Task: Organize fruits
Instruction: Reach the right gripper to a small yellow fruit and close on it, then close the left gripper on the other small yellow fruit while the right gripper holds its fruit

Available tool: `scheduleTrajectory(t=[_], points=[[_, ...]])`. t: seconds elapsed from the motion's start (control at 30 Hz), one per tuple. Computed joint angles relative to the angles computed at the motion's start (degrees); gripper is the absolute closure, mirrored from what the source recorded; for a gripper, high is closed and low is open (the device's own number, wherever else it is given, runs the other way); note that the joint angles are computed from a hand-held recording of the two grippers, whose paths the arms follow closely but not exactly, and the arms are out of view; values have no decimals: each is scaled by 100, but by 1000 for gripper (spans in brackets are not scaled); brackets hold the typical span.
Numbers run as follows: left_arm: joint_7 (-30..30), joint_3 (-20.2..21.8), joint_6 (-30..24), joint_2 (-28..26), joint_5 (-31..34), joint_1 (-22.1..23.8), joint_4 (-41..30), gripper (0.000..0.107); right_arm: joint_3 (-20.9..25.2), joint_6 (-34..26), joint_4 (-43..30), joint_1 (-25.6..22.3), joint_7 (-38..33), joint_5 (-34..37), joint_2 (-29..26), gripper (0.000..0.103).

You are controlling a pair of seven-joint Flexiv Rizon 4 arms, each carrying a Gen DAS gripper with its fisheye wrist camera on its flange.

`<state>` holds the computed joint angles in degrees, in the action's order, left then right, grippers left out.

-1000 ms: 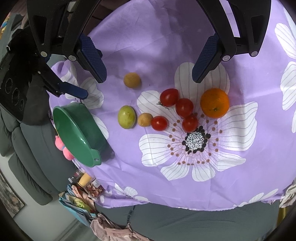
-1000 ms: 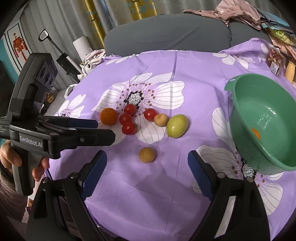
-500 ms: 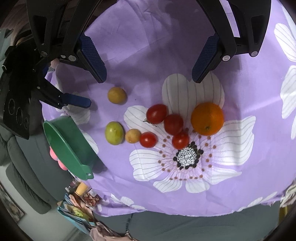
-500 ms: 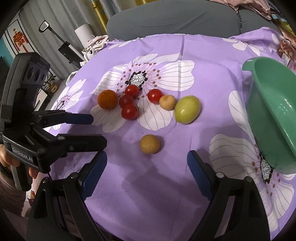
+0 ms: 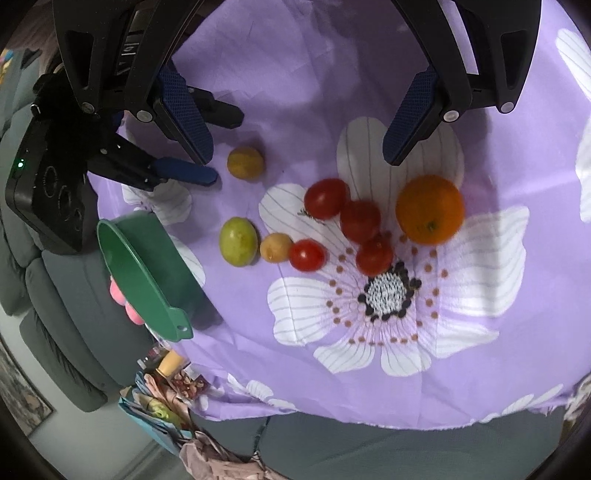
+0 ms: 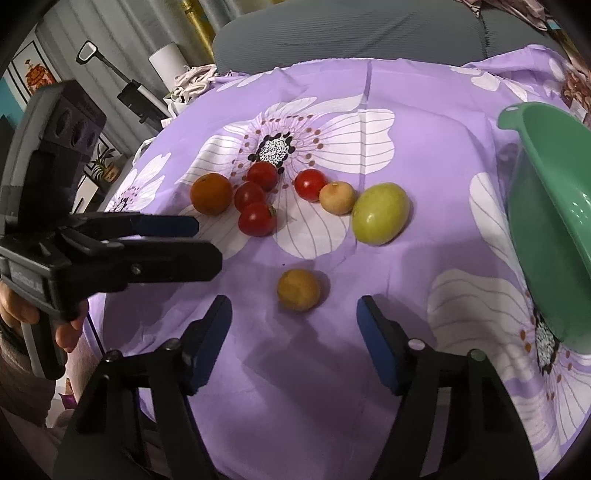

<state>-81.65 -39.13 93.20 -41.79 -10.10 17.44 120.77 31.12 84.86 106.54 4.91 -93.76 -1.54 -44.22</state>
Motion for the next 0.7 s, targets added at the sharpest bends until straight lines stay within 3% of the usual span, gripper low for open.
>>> scheduleTrajectory(t=[0.17, 0.23, 0.33, 0.43, 0.7], points=[[123, 856, -7, 204, 73, -832, -368, 14, -67, -40, -120, 108, -5, -28, -78, 46], [280, 886, -71, 139, 59, -929, -519, 14, -144, -98, -161, 180, 5, -70, -91, 57], [445, 900, -220, 7, -74, -1031, -748, 21, -136, -147, -238, 178, -55, -70, -148, 64], [574, 704, -331, -164, -275, -946, -889, 26, 56, -187, -316, -18, -152, 32, -243, 76], [796, 979, -653, -297, -588, -1352, -1316, 36, 478, -51, -158, -487, -517, 296, -260, 76]])
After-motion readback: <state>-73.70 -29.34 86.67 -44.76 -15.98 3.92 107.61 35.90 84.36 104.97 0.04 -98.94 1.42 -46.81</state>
